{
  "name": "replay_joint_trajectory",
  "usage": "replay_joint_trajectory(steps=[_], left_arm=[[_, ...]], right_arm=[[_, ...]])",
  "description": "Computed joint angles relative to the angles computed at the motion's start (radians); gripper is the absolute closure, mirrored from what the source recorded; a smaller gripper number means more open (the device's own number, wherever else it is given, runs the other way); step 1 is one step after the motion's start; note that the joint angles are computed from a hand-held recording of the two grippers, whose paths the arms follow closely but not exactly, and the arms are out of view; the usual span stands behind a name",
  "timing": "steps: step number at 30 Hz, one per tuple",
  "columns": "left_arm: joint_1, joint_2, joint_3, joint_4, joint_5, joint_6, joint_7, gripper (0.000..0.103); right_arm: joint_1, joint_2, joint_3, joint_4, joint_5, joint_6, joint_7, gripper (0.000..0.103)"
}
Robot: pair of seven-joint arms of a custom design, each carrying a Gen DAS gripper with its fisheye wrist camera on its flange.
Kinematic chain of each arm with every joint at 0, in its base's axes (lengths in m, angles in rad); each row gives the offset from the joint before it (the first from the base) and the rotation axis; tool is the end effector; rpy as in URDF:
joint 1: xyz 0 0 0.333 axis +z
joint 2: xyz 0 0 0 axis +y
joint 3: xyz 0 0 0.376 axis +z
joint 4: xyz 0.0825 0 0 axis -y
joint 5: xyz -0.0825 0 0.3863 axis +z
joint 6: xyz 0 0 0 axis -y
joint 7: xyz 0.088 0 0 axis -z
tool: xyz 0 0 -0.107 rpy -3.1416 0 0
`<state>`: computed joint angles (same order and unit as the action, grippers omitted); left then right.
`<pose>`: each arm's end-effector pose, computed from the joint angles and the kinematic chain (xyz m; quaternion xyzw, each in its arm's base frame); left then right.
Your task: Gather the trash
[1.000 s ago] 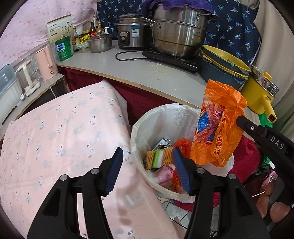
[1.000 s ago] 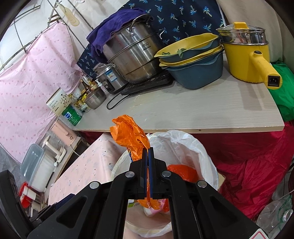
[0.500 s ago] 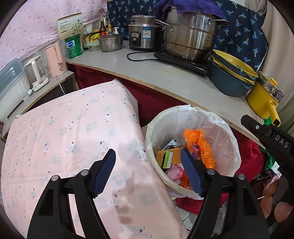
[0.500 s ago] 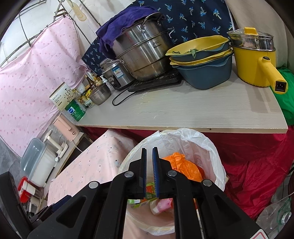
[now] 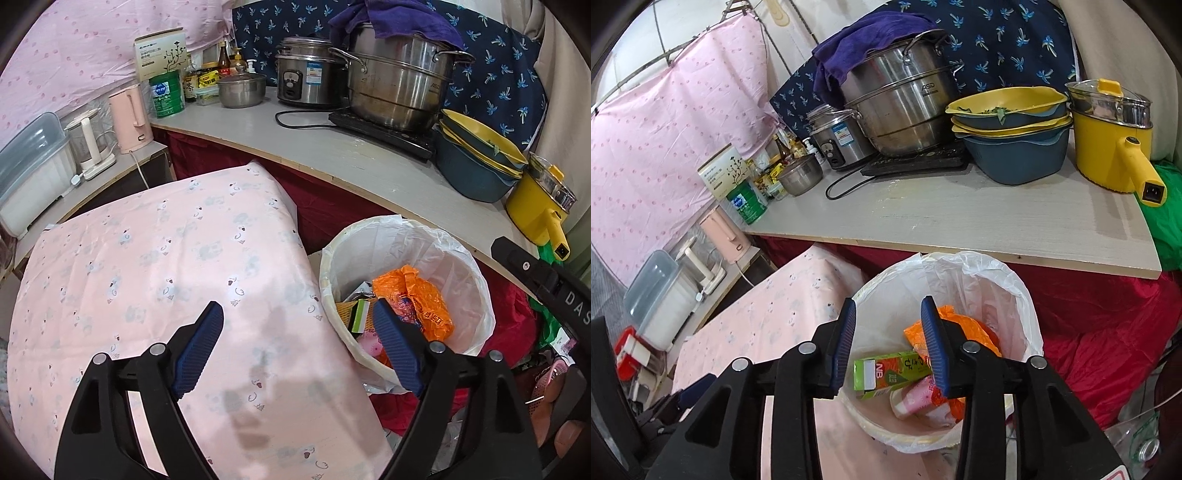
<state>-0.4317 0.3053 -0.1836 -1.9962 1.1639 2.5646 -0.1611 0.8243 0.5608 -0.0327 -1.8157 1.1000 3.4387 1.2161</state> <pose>0.5199 -0.3747 0.3869 -0.7253 0.5882 -0.2398 0.2653 0.5539 0.4202 0.3690 -0.6149 0.6469 -0.1363 0.4300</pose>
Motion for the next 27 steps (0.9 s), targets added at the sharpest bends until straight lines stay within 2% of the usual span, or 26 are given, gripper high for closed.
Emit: replay_joint_trajectory(steps=[7,13,17,19,22,25,27], left_arm=[[-0.008,-0.022,-0.005,-0.023,0.017,-0.032,-0.015,0.02],[-0.013,-0.045,-0.017,-0.047,0.039,-0.069,-0.036,0.015],[-0.016,-0.057,-0.028,-0.061,0.045,-0.093,-0.034,0.013],[-0.019,-0.064,-0.033,-0.068,0.049,-0.107,-0.036,0.012],[-0.023,-0.074,-0.04,-0.082,0.059,-0.126,-0.041,0.011],[-0.025,-0.086,-0.047,-0.098,0.063,-0.137,-0.05,0.01],[-0.024,-0.092,-0.053,-0.106,0.058,-0.144,-0.049,0.01]], right_arm=[[0.134,-0.01,-0.138,-0.026,0.04,-0.039,-0.033,0.055],[0.3,-0.009,-0.317,-0.073,0.013,-0.089,0.006,0.047],[0.322,-0.023,-0.332,-0.111,-0.036,-0.084,0.044,0.038],[0.371,-0.022,-0.383,-0.128,-0.05,-0.091,0.068,0.033],[0.405,-0.027,-0.409,-0.156,-0.068,-0.077,0.094,0.026],[0.424,-0.033,-0.419,-0.172,-0.06,-0.067,0.092,0.019],[0.432,-0.038,-0.42,-0.181,-0.046,-0.064,0.08,0.019]])
